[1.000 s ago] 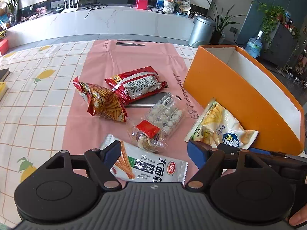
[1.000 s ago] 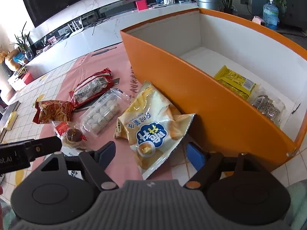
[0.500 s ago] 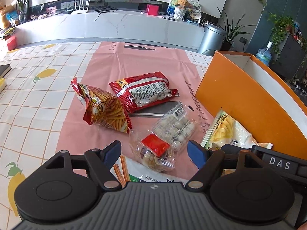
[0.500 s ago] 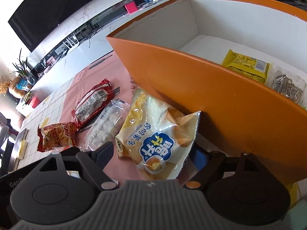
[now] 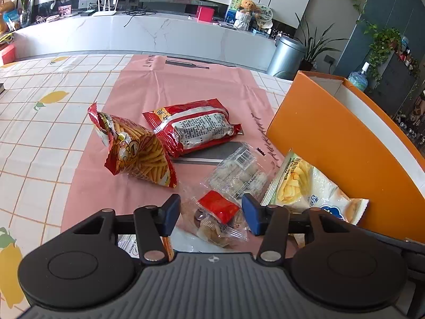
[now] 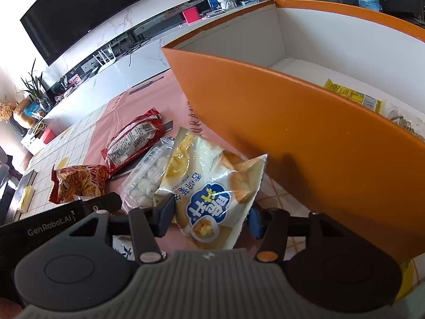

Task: Organize snacks
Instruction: 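Grasp the clear red-label bag with the left tool while the right tool grasps the white-blue milk-tea bag, then carry both bags into the orange box and open both tools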

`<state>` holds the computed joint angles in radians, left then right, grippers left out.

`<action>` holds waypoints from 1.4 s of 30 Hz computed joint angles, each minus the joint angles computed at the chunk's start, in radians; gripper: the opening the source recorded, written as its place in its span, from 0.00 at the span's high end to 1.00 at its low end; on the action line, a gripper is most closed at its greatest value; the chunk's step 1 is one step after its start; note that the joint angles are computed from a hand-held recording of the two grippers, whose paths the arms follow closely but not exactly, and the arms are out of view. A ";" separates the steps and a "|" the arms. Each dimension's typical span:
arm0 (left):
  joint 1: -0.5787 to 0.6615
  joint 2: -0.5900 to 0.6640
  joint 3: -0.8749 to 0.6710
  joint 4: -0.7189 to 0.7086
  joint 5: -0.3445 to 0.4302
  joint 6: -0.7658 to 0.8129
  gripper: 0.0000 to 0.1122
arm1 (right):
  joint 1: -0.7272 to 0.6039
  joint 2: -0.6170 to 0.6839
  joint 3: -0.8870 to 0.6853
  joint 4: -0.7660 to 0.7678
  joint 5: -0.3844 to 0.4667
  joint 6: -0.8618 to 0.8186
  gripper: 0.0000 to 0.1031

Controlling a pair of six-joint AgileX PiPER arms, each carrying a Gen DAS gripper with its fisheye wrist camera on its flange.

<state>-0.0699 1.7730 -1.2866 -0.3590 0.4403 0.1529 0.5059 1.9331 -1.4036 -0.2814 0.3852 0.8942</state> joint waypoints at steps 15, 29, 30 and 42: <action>0.034 -0.079 0.063 -0.140 0.000 0.139 0.62 | 0.065 -0.033 0.000 -0.157 0.029 0.041 0.71; 0.046 -0.191 0.080 -0.157 0.062 0.114 0.63 | 0.097 -0.148 0.039 -0.189 0.083 0.010 0.73; 0.043 -0.199 0.081 -0.149 0.064 0.105 0.63 | 0.097 -0.157 0.042 -0.184 0.082 0.001 0.73; 0.004 -0.289 0.080 -0.069 0.094 0.019 0.63 | 0.074 -0.305 0.130 -0.122 0.068 -0.054 0.75</action>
